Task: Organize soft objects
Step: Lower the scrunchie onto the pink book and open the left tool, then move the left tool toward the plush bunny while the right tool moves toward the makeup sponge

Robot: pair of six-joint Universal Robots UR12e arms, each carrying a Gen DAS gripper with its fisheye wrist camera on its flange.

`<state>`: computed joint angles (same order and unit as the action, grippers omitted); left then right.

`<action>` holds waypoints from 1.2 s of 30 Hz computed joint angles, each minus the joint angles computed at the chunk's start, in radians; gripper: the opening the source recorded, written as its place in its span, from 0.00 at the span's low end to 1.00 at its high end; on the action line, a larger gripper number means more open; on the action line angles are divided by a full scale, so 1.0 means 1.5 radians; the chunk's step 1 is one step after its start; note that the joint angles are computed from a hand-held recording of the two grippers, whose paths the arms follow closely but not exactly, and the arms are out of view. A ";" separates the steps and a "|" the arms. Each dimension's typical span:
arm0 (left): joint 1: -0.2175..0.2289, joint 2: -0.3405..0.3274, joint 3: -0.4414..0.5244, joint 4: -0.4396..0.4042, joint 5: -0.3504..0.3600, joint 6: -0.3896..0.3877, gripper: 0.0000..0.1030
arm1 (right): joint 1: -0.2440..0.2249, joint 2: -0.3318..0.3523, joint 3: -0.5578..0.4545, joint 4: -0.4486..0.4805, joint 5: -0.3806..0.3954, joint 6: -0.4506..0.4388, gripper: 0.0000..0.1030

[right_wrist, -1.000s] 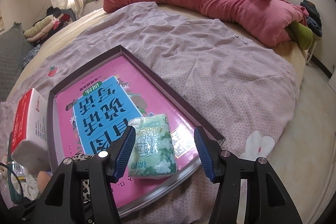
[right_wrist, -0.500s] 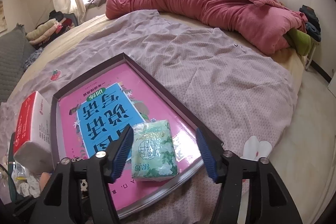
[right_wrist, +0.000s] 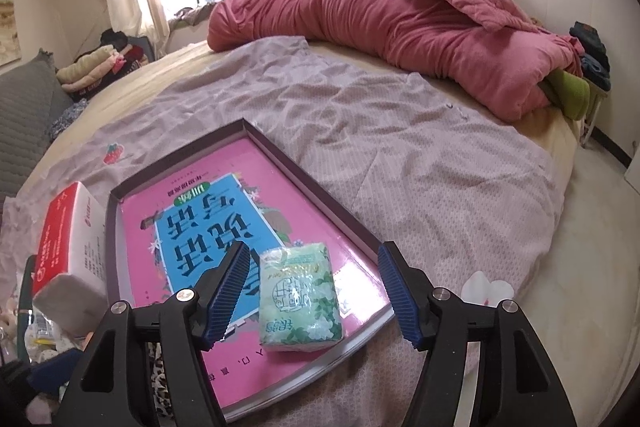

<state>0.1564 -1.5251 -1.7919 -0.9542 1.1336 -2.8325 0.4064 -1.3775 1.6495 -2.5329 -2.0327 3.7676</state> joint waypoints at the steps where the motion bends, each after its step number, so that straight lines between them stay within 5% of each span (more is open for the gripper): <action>1: 0.002 0.003 -0.001 0.005 -0.001 -0.001 0.58 | 0.001 0.000 0.001 -0.008 -0.005 -0.002 0.66; 6: 0.016 0.014 -0.005 0.025 0.004 -0.006 0.59 | 0.010 -0.004 0.015 -0.082 -0.029 -0.016 0.68; 10: 0.032 0.021 -0.008 0.031 0.006 -0.020 0.59 | 0.014 -0.011 0.023 -0.133 0.003 -0.018 0.71; 19: 0.085 0.031 -0.012 0.042 -0.011 -0.057 0.59 | 0.054 0.002 -0.007 -0.156 0.023 -0.091 0.72; 36: 0.181 0.068 -0.044 0.059 -0.036 -0.077 0.59 | 0.089 0.008 -0.032 -0.157 0.075 -0.127 0.72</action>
